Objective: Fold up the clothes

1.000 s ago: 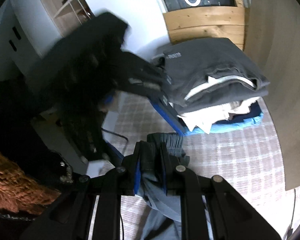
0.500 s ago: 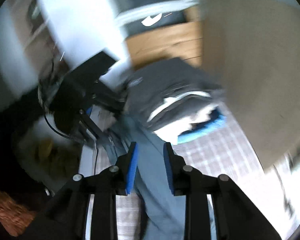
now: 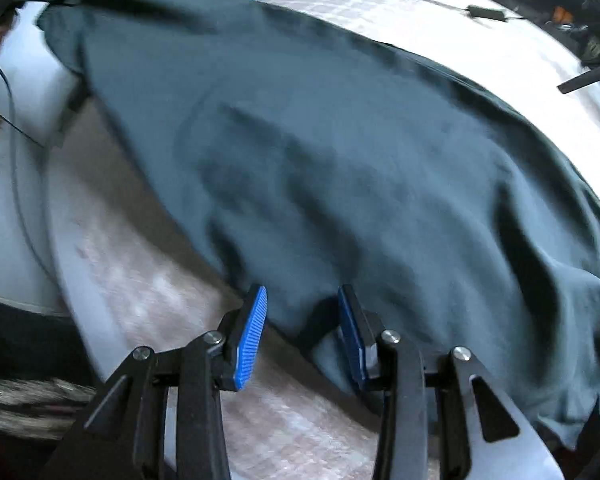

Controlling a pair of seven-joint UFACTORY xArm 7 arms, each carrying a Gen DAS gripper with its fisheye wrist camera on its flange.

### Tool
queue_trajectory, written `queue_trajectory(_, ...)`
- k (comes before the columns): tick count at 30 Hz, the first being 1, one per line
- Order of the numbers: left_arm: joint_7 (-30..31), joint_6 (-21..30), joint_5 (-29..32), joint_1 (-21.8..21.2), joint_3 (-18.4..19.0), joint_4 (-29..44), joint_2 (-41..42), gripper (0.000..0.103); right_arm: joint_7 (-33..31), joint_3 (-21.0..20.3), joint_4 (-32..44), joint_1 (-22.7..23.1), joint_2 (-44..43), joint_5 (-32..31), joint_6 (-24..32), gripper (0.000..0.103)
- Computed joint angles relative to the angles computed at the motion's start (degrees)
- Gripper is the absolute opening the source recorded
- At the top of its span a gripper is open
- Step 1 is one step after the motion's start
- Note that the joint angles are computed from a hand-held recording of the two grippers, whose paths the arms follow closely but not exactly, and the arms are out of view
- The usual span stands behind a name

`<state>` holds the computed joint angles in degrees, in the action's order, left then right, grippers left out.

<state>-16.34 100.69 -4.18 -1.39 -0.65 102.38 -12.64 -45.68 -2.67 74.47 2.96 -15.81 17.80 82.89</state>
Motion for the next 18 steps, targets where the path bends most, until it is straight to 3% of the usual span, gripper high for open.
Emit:
queue_trajectory(3, -3.28, -3.64, -1.30, 0.81, 0.61, -8.27, -5.67, 0.007, 1.57, 1.25, -2.30, 0.47, -0.93, -0.78, -3.88, 0.037)
queue_trajectory(8, -3.39, -10.21, -1.28, 0.66, 0.25, -21.77, -12.17, 0.007, 6.38, 3.05, -1.32, 2.44, 0.21, -0.23, -6.70, 0.037)
queue_trajectory(14, -2.11, -11.27, 0.74, -2.81, -4.01, -22.89, -14.63, 0.007, 8.19, 5.90, 4.17, 6.61, 3.11, 0.56, -10.18, 0.037)
queue_trajectory(18, -2.44, -14.52, -1.75, -6.25, -6.24, -24.79, -15.95, 0.007, 8.38, 7.75, 14.81, 9.48, 11.20, 2.27, -11.32, 0.037)
